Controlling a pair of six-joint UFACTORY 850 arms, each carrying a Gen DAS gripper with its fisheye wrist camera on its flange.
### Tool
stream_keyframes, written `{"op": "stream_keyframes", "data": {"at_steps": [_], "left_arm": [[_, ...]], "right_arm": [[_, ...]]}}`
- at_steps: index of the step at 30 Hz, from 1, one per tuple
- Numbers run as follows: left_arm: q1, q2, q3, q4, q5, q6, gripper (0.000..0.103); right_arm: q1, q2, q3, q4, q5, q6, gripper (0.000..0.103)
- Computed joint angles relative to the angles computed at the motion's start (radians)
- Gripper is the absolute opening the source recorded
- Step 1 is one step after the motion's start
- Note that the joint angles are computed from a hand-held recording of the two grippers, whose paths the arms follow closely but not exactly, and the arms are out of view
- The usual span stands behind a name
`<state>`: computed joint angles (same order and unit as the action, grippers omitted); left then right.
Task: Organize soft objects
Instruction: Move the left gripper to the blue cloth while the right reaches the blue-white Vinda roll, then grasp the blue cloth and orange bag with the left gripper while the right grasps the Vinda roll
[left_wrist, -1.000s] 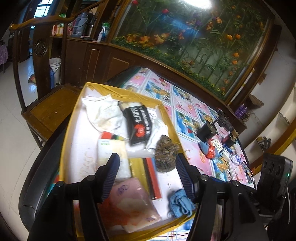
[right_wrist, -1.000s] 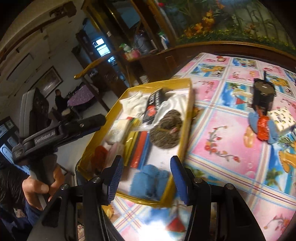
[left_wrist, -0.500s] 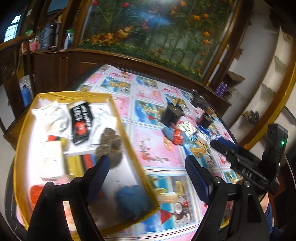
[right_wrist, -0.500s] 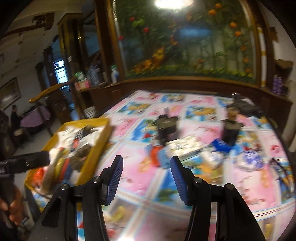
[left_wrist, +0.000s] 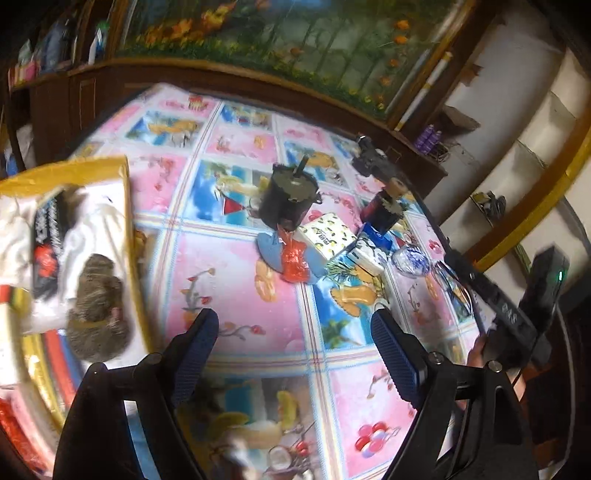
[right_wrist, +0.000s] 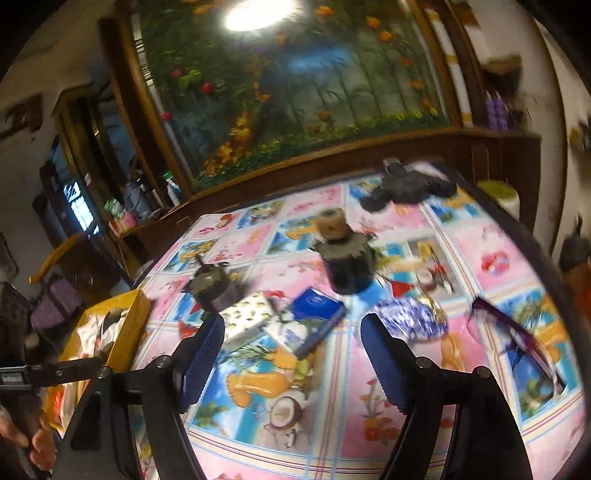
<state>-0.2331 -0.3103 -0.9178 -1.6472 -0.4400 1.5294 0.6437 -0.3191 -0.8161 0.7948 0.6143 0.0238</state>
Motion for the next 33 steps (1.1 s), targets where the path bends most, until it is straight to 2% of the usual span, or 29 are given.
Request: {"op": "stream_keyframes", "data": {"at_steps": [1,5,7,10,12,14,15,20,24,28,31,33], "left_arm": [[-0.004,-0.033,-0.037,0.059,-0.008,-0.096,0.084],[-0.024,-0.152,-0.167,0.172,-0.032,-0.340,0.084],[-0.037,-0.205,-0.226,0.199,-0.040,-0.418,0.084],[-0.060,-0.260,-0.288,0.261,-0.022,-0.516,0.084],[-0.081,-0.284,-0.318,0.315,0.021,-0.560,0.076],[-0.089,-0.304,-0.336,0.335,0.034,-0.576,0.045],[-0.087,-0.316,-0.346,0.328,0.026,-0.569,0.043],[-0.085,-0.305,-0.306,0.155,0.034,-0.356,0.038],[-0.087,-0.238,-0.194,-0.012,0.040,-0.137,0.037],[-0.093,-0.172,-0.077,-0.157,0.041,0.093,0.036],[-0.102,-0.154,-0.039,-0.282,0.061,0.263,0.035],[-0.100,-0.157,-0.039,-0.302,0.050,0.287,0.035]], "right_arm": [[-0.015,0.006,0.006,-0.003,-0.024,0.029,0.080],[-0.018,0.054,0.067,0.039,0.072,0.072,0.080],[-0.016,0.068,0.084,0.098,0.106,0.058,0.080],[-0.041,0.084,0.110,0.062,0.111,0.143,0.080],[-0.058,0.090,0.122,0.041,0.104,0.188,0.080],[-0.068,0.098,0.133,0.033,0.102,0.220,0.080],[-0.073,0.099,0.137,0.030,0.098,0.236,0.080],[-0.083,0.093,0.131,0.019,0.065,0.248,0.080],[-0.091,0.077,0.117,-0.001,0.039,0.246,0.080],[-0.112,0.043,0.081,-0.083,-0.025,0.284,0.080],[-0.123,0.011,0.023,-0.031,-0.093,0.189,0.080],[-0.137,-0.010,-0.024,0.007,-0.146,0.105,0.080]]}}
